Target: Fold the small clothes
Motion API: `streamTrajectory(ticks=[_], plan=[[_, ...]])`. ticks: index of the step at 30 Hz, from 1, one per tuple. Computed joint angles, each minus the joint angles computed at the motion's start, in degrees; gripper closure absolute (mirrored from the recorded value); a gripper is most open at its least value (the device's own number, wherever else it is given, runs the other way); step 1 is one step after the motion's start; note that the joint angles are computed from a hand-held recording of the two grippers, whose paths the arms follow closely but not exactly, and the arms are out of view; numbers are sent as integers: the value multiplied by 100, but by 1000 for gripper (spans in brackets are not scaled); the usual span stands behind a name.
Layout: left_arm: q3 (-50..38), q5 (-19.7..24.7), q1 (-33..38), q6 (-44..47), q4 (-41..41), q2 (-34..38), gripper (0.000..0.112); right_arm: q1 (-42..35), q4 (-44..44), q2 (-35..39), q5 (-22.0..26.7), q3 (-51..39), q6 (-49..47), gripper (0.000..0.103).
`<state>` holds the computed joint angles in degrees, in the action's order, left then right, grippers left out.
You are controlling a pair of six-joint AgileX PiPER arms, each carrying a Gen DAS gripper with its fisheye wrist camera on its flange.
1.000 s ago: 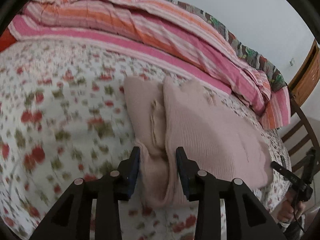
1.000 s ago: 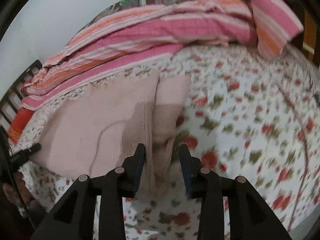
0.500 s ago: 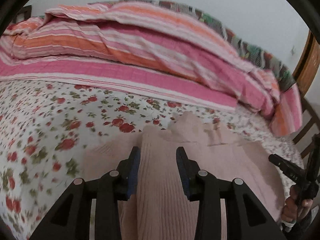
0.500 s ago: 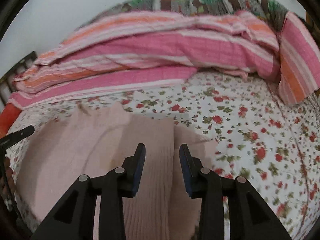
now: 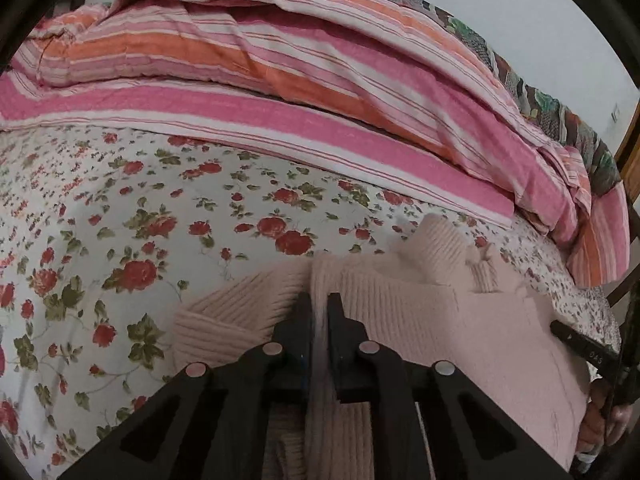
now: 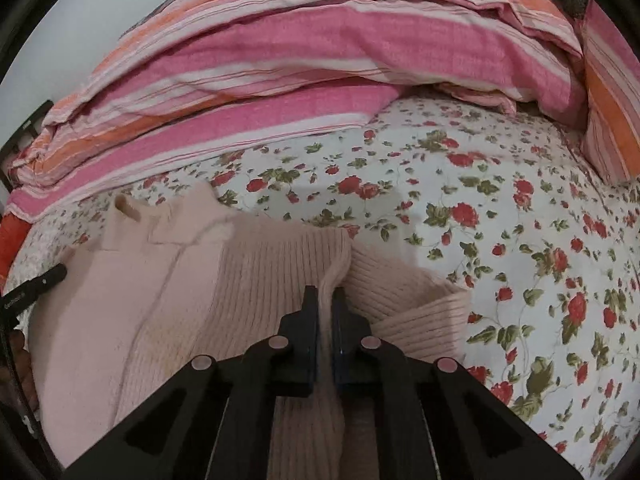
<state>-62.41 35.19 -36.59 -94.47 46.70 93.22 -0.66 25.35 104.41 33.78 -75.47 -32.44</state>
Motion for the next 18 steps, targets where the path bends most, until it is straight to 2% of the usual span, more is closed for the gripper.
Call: streamTrajectory(ticks=[1,4,5,7,10,12,15,17,18], plan=[[46,-101,48,49,-52,-45,102,32,-137,-29,-4,-4,140,96],[426,-710,200,-50,26,-392,86,104,-473,-315,-50,131,536,90],[437,-598,149,-105,79,-459,78,155,-566,-496,-127,263,614,87],[408,-232,-29,-225,236,-556,76,259,-580,-862,-236,521,585,81],[477,227,-315,-408,444,-732,62,439,-102,-1350,-185,833,196,60],[638,471,-524,-651,653,-899,43,627,309,-1553,-6,973,-54,58],[823,1106,-913,-763,754,-1091,41,1067,443,-1577,32,1055,-34,58],[768,1676,-1071,-507,537,-1045,41,1501,10,-1491,-175,1059,427,58],[826,1819,-1143,-471,528,-1065,41,1648,-185,-1395,-232,1018,639,58]])
